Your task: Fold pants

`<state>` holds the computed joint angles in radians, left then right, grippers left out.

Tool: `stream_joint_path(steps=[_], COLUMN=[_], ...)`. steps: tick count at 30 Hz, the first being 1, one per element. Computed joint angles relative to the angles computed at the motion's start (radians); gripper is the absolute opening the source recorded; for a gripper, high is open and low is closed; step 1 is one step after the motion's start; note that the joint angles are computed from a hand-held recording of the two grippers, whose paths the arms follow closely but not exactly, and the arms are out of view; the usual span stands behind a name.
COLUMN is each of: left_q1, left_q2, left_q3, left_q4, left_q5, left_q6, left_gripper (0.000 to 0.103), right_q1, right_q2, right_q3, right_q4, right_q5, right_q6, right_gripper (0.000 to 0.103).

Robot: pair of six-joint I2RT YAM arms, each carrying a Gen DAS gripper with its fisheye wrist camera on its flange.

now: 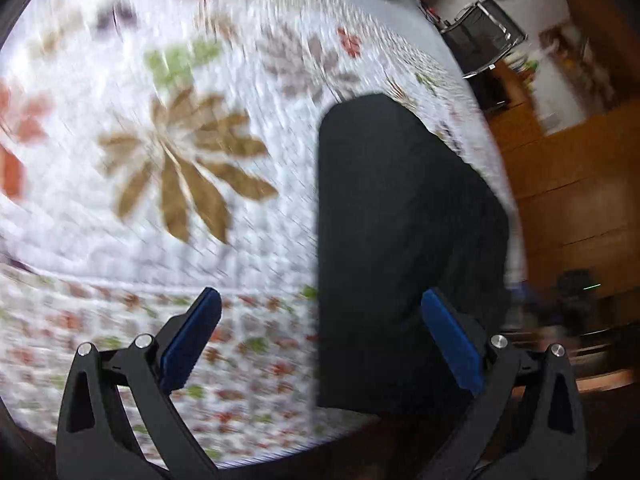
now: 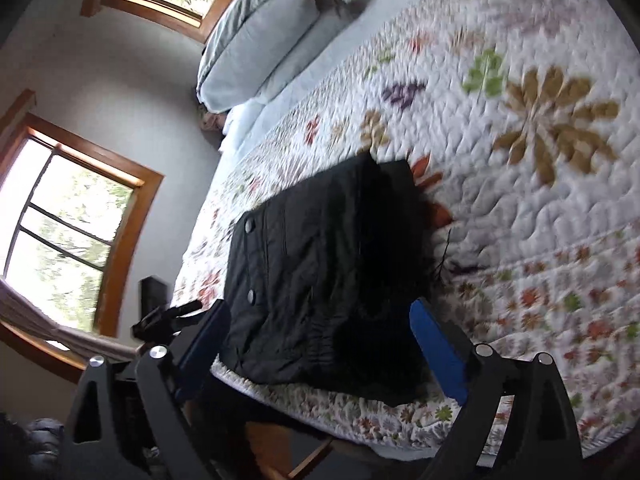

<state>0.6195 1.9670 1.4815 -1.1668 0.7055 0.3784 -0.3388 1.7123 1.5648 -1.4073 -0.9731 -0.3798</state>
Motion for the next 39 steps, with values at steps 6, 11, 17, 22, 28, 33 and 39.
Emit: stream_joint_path(steps=[6, 11, 17, 22, 28, 33, 39], left_q1=[-0.018, -0.067, -0.125, -0.167, -0.218, -0.222, -0.256], left_q2=[0.154, 0.216, 0.261, 0.273, 0.263, 0.267, 0.248], left_q3=[0.083, 0.087, 0.068, 0.061, 0.072, 0.080, 0.090], left_q4=[-0.133, -0.240, -0.224, -0.211, -0.198, -0.185, -0.153], left_q5=[0.043, 0.116, 0.163, 0.184, 0.182, 0.188, 0.160], left_q6=[0.051, 0.158, 0.152, 0.147, 0.108, 0.068, -0.025], left_gripper=[0.100, 0.100, 0.100, 0.100, 0.100, 0.100, 0.100], right_q1=[0.015, 0.015, 0.006, -0.006, 0.014, 0.030, 0.096], right_q2=[0.091, 0.139, 0.197, 0.264, 0.280, 0.257, 0.237], right_q3=[-0.036, -0.045, -0.026, 0.002, 0.010, 0.017, -0.005], right_q4=[0.006, 0.012, -0.046, -0.140, -0.123, -0.110, -0.104], right_q5=[-0.013, -0.049, -0.116, -0.156, -0.110, -0.048, -0.022], right_q6=[0.004, -0.011, -0.081, -0.184, -0.183, -0.183, -0.195], right_gripper=[0.093, 0.093, 0.094, 0.099, 0.099, 0.099, 0.100])
